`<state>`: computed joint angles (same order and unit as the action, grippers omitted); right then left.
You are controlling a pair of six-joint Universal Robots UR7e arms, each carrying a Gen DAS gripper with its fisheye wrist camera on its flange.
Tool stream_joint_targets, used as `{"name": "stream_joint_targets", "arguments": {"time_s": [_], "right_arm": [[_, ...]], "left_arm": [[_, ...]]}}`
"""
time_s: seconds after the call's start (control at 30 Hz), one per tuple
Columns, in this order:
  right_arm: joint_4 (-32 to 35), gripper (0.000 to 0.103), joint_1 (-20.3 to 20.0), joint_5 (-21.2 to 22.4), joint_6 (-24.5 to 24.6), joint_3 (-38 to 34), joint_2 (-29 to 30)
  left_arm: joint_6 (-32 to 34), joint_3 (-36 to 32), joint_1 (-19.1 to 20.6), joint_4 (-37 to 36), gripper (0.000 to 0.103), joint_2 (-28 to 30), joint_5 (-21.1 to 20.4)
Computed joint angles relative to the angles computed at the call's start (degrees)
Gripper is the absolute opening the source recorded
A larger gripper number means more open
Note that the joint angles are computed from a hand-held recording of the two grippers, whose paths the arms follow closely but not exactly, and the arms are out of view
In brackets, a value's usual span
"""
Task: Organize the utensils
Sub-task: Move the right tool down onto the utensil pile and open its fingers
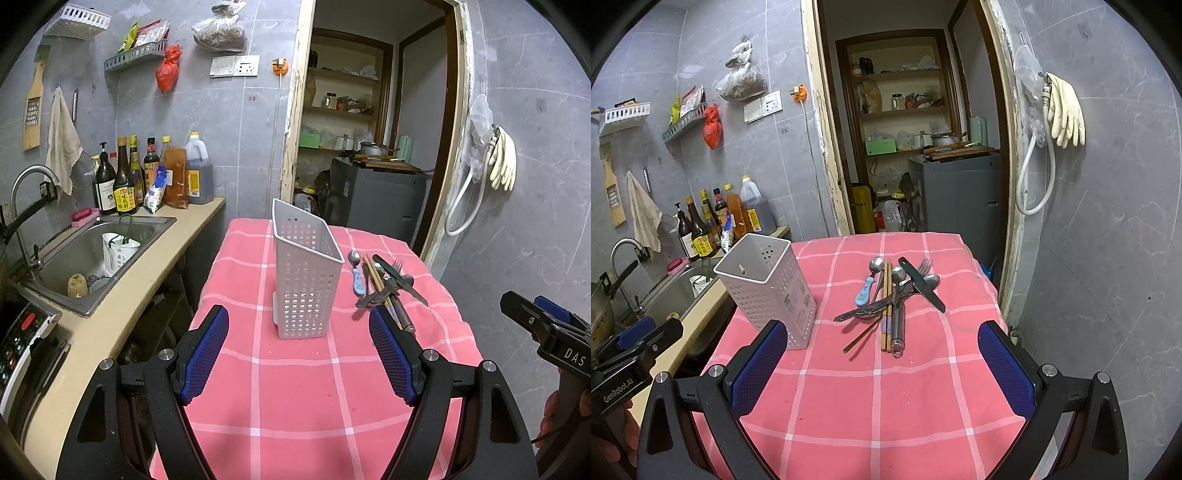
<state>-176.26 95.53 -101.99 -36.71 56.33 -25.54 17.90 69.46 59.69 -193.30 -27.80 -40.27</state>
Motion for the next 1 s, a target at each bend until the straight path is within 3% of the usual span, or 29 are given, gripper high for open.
{"name": "stream_joint_targets", "arguments": {"time_s": [0.23, 0.47, 0.67, 0.9, 1.0], "right_arm": [[1.2, 0.103, -0.2, -1.8, -0.4, -3.3, 2.3], [3.8, 0.103, 0.1, -4.4, 3.0, -5.0, 1.9], [7.1, 0.102, 0.5, -7.1, 5.2, -9.6, 3.2], [16.6, 0.081, -0.2, -7.4, 8.0, -17.2, 4.7], [22.7, 0.071, -0.8, -6.7, 8.8, -23.7, 7.1]], "left_arm": [[-1.3, -0.1, 0.7, 4.9, 0.073, -1.5, -3.2], [-2.7, -3.3, 2.1, 13.2, 0.073, -2.6, -11.7], [-0.8, -10.8, 3.1, 21.7, 0.073, 0.0, -18.3], [-1.8, -24.1, 3.0, 32.4, 0.073, 6.3, -22.3], [-3.8, -33.8, 2.9, 38.1, 0.072, 11.2, -22.2]]}}
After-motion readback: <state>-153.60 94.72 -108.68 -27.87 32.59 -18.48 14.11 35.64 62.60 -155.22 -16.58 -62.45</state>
